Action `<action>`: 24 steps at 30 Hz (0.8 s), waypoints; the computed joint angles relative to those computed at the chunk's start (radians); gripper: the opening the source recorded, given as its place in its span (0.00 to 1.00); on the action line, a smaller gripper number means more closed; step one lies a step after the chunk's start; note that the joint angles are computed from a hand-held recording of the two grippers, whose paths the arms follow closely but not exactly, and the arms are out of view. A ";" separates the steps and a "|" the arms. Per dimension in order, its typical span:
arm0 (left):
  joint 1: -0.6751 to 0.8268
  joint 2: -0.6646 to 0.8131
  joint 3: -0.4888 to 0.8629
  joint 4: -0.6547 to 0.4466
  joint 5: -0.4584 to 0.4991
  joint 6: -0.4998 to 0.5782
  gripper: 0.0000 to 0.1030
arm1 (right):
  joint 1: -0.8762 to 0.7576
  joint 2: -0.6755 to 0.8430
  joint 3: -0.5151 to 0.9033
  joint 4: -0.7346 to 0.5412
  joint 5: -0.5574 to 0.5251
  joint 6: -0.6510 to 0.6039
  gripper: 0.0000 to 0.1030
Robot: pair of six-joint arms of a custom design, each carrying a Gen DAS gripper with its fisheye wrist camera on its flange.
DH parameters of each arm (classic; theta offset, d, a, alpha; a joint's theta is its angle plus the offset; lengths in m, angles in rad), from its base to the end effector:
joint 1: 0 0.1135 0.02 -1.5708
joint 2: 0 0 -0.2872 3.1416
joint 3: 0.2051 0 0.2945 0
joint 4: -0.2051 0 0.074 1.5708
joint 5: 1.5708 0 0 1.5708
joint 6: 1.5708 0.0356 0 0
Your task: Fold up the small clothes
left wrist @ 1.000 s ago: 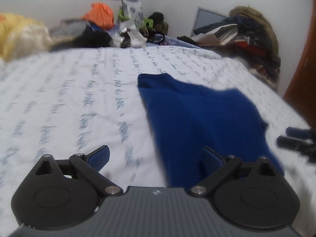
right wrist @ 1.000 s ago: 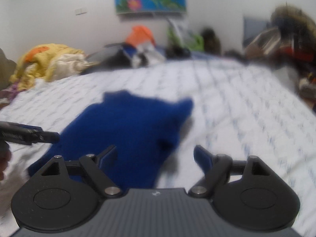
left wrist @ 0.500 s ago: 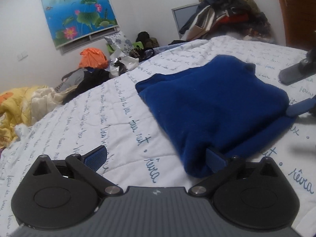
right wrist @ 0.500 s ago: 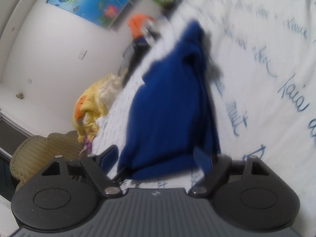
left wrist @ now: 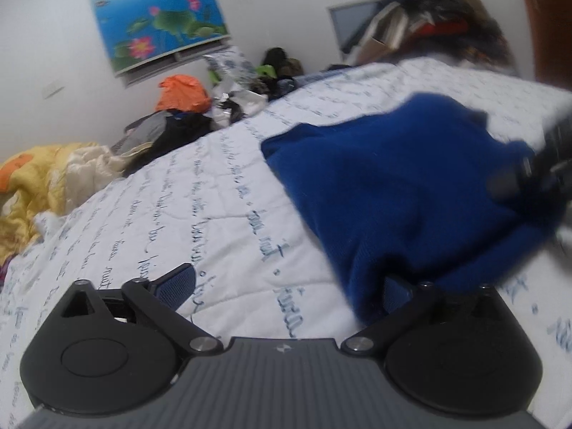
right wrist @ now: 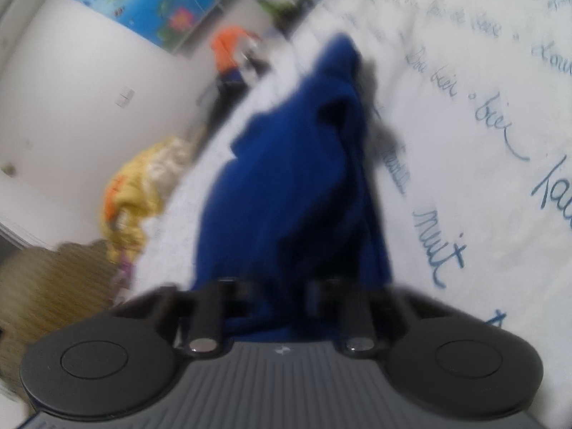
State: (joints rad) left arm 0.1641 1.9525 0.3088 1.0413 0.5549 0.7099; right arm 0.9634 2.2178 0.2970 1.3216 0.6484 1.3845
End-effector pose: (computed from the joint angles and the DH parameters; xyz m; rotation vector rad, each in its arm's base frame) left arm 0.2514 0.0226 0.0290 0.8487 1.8925 -0.0727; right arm 0.1519 0.1808 -0.0065 0.7997 1.9669 0.7465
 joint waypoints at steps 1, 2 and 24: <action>0.008 -0.003 -0.005 0.011 0.016 -0.018 0.91 | 0.010 -0.016 0.003 -0.041 0.019 0.007 0.05; 0.018 -0.011 -0.010 0.013 0.037 -0.031 0.88 | 0.025 -0.016 -0.003 -0.034 0.041 0.007 0.05; 0.215 -0.009 -0.045 -0.207 0.325 0.430 0.23 | 0.196 -0.251 -0.004 -0.545 0.135 0.089 0.05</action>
